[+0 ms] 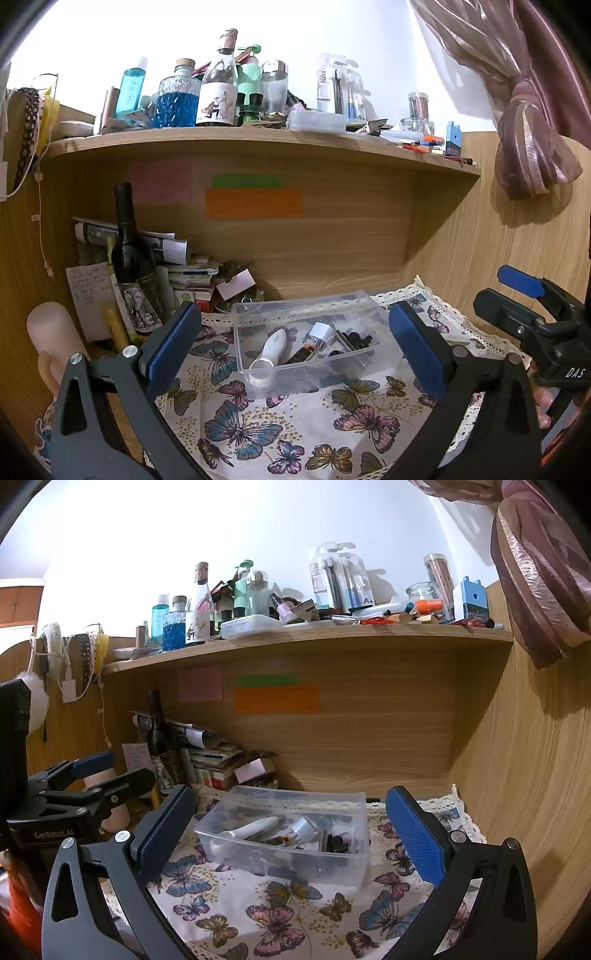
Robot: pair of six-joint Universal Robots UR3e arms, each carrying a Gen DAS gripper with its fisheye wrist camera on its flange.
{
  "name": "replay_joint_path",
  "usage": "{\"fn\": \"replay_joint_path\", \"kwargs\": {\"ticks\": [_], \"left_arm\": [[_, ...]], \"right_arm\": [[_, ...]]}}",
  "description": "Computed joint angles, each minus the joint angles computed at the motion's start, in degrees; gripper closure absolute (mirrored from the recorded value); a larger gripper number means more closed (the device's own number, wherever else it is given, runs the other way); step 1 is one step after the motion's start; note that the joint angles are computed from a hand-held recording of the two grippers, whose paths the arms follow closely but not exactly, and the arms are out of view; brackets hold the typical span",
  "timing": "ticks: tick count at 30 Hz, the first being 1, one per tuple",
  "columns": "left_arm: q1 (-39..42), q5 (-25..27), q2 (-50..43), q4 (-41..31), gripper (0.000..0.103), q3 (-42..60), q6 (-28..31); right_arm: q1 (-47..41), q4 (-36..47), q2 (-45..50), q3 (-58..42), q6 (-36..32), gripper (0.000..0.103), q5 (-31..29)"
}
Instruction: Organize rigid objects
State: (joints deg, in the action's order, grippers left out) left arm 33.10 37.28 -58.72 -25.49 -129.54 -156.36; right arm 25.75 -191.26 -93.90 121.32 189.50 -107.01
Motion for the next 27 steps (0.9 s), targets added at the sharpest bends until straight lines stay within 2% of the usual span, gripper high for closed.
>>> {"fn": "replay_joint_path", "kwargs": {"ticks": [12, 15, 27], "left_arm": [[0.09, -0.4, 0.32, -0.17, 0.0, -0.09, 0.13], [-0.53, 0.47, -0.21, 3.1, 0.0, -0.82, -1.87], [-0.84, -0.07, 0.0, 1.08, 0.0, -0.2, -1.33]], "right_arm": [[0.11, -0.45, 0.62, -0.22, -0.13, 0.0, 0.32], [0.03, -0.43, 0.59, -0.2, -0.07, 0.0, 0.41], [-0.37, -0.19, 0.86, -0.05, 0.6, 0.0, 0.88]]}}
